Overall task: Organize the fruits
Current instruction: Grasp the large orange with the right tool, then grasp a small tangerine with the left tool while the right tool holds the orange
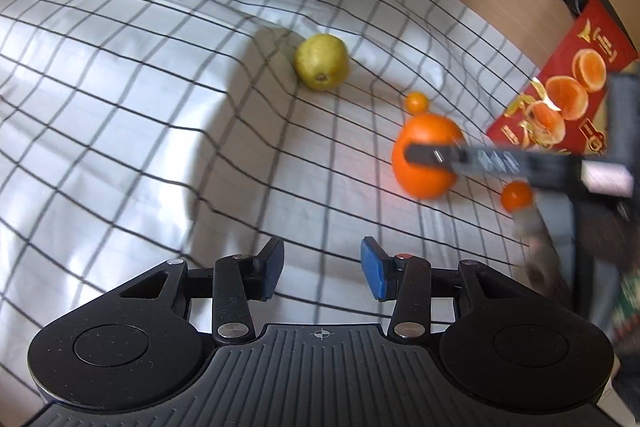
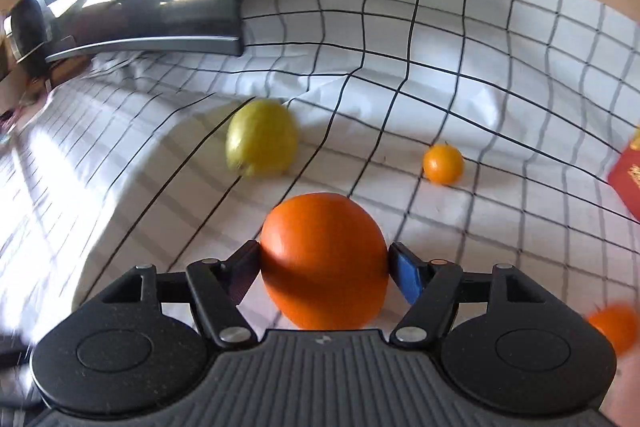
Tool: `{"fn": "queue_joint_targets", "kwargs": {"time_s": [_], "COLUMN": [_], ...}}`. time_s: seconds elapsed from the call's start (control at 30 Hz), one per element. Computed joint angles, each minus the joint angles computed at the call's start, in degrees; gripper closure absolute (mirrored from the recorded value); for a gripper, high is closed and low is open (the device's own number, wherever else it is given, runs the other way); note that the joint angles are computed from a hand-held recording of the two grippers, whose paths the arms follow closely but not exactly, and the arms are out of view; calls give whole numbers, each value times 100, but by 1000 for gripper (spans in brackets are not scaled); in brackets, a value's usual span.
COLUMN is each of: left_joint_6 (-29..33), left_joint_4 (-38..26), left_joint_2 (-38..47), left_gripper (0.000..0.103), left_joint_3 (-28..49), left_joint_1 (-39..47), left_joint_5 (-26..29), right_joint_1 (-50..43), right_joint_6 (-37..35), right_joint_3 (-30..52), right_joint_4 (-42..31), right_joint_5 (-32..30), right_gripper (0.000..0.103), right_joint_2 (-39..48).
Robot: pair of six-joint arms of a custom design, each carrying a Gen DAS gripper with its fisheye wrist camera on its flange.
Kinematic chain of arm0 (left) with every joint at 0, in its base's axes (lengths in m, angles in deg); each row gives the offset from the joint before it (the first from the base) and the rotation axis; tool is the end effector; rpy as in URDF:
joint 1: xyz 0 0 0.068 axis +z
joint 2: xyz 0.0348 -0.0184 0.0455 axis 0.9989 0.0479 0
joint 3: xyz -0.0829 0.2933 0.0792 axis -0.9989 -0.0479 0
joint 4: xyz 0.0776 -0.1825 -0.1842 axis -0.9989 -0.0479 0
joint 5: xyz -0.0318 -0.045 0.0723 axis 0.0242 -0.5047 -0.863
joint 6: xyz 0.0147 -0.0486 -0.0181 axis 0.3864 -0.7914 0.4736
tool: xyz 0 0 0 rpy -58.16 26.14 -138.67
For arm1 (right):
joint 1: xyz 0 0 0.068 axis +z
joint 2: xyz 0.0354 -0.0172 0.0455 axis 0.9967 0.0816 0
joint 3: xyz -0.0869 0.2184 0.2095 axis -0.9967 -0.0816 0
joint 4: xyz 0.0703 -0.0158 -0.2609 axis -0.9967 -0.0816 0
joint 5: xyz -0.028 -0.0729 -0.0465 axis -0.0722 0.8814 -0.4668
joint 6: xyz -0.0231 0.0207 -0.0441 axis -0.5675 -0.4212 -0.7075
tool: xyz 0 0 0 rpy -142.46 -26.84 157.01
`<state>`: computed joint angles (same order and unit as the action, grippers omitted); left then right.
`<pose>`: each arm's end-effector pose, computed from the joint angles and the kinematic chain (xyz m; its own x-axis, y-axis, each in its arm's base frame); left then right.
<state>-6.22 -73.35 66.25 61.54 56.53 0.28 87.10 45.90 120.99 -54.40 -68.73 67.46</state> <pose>0.1914 -0.0996 0.1388 -0.5970 -0.5366 -0.5963 -0.3565 0.8434 -0.4021 0.3964 0.0312 0.1707 -0.5757 -0.5071 -0.6415 -0.7300 0.6721 0.1239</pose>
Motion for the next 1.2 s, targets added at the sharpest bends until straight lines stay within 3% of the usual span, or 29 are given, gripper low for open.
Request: {"fn": "queue_joint_targets", "kwargs": {"time_s": [0.2,0.5,0.63,0.77,0.83,0.93,1.03,1.2], "left_joint_6": [231,1007,1786,2972,3242,3117,2595,2416], "left_joint_4": [297,103,-215,-803,-897,-1039,-1265,-1589], "left_joint_2": [748,1701,2245,2986,3266,3523,3760,4205], "left_gripper": [56,56,56,56,55,55,56,57], "left_joint_3": [494,1833,2908,4239,4679,5062,5326,5737], "left_joint_1": [-105,-245,-327,-339,-323,-200,137,891], "left_joint_5": [307,638,865,1216,1267,881,228,88], "right_joint_1": [-1064,-2746,-3267,-3485,-3529,-3571,-3553,-3547], "right_joint_6": [-1060,-1700,-1794,-1915,-2022,-2212,-2362,-2446], "right_joint_3": [-365,-285,0,-181,-217,-307,-456,-949], "right_joint_4": [-984,-1445,-1791,-1528,-1543,-1544,-1341,-557], "right_joint_5": [-419,-674,-894,-875,-864,-894,-795,-715], "right_gripper": [35,35,35,25,24,23,22,20], "right_joint_2": [-429,-366,-55,-37,18,50,40,-122]}}
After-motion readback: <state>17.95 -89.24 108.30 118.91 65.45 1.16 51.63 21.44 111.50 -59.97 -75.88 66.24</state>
